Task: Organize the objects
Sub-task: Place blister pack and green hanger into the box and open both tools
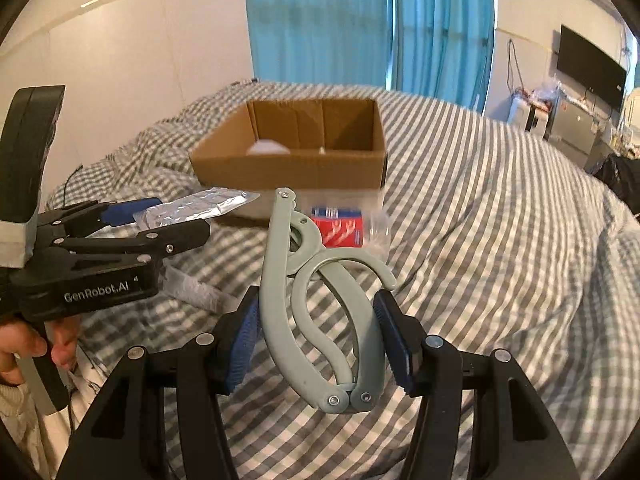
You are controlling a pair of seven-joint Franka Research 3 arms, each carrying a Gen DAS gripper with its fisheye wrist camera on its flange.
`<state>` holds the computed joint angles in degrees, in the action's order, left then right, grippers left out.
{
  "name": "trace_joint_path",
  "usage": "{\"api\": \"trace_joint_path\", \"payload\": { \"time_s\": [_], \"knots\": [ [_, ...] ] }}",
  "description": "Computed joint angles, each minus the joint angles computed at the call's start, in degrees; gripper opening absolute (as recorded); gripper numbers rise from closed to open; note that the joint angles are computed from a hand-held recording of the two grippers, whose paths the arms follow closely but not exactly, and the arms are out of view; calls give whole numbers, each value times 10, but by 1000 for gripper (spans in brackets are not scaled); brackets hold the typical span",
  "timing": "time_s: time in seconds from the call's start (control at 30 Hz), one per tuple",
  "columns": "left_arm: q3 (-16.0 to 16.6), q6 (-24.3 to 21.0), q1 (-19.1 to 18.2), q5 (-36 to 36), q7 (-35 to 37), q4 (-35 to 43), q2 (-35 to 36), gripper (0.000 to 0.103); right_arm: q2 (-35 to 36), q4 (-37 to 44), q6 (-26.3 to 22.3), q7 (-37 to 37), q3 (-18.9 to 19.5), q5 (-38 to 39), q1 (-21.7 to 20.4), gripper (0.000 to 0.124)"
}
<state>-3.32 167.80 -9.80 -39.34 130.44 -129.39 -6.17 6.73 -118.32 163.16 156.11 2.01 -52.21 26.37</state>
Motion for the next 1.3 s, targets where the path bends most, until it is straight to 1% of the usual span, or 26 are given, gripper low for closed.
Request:
{"api": "trace_joint_path", "payload": {
  "time_s": [0.1, 0.2, 0.3, 0.4, 0.47, 0.53, 0.6, 0.7, 0.9, 1.03, 1.13, 1.23, 1.3],
  "knots": [
    [6, -15, -2, -25, 12, 20, -5, 73, -10, 8, -3, 6, 0, -19, 0, 56],
    [6, -20, 0, -36, 16, 55, 3, 73, -15, 24, -7, 1, 4, -35, -4, 56],
    [-2, -19, 10, -27, 3, 91, 18, 73, -11, 48, -4, -7, 5, -47, -10, 56],
    [-14, -15, 24, -6, -15, 135, 44, 73, 2, 90, -3, -20, 2, -57, -11, 56],
    [-23, -18, 36, 2, -24, 169, 66, 73, 14, 116, -4, -39, -1, -50, -11, 56],
    [-34, -23, 49, 26, -49, 206, 93, 73, 33, 153, -3, -67, -6, -33, -10, 56],
    [-44, -28, 62, 47, -67, 235, 115, 73, 59, 195, -7, -102, -15, -8, -6, 56],
    [-50, -36, 72, 109, -117, 284, 161, 73, 105, 262, -16, -156, -26, 38, -1, 56],
    [-49, -61, 75, 232, -200, 370, 250, 73, 210, 395, -29, -266, -29, 153, -11, 56],
    [-54, -79, 77, 295, -235, 413, 300, 73, 289, 492, -58, -342, -14, 241, -30, 56],
    [-68, -91, 85, 328, -248, 434, 326, 73, 348, 566, -89, -385, -11, 293, -36, 56],
    [-83, -102, 95, 356, -261, 451, 346, 73, 384, 604, -104, -409, -17, 331, -36, 56],
    [-89, -102, 98, 370, -268, 452, 351, 73, 399, 617, -105, -421, -22, 353, -35, 56]
  ]
}}
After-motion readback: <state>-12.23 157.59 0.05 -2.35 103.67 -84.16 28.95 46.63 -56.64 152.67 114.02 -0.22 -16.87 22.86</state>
